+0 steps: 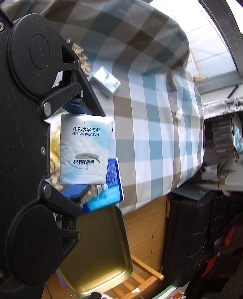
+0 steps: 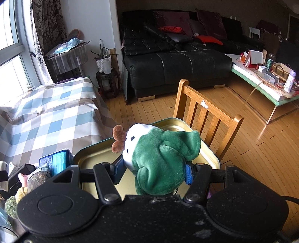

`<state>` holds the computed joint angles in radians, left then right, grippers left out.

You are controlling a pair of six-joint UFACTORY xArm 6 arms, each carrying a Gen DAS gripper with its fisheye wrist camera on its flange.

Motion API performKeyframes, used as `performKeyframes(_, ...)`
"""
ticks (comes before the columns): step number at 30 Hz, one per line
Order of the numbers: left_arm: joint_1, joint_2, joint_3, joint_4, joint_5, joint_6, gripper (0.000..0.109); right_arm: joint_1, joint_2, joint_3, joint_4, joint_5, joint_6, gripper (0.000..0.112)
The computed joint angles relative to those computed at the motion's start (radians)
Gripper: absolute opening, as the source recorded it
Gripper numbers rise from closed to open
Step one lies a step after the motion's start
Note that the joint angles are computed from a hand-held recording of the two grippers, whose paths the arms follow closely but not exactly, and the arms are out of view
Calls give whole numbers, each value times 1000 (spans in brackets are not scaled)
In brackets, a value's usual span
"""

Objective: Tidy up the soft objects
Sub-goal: 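Release the plush toy into the tray while the left gripper drops a tissue pack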

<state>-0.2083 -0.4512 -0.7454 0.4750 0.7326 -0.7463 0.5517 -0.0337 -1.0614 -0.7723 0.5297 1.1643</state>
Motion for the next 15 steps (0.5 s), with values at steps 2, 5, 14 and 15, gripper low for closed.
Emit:
performKeyframes(2,-42,52,-35,-9,-12,-2,69,-1,-1,1,7,9,1,60)
performKeyframes(5,-82,116,-78,-40,-29,7,69,-1,-7,3,11,21,8,60)
performKeyframes(14,-156,254,-180,-2,-27,-41,69,-14,13,-15,63,49,-1,60)
performKeyframes(15,-160,266,-189,0,-25,-45,69,-15,13,-14,68,49,-1,60)
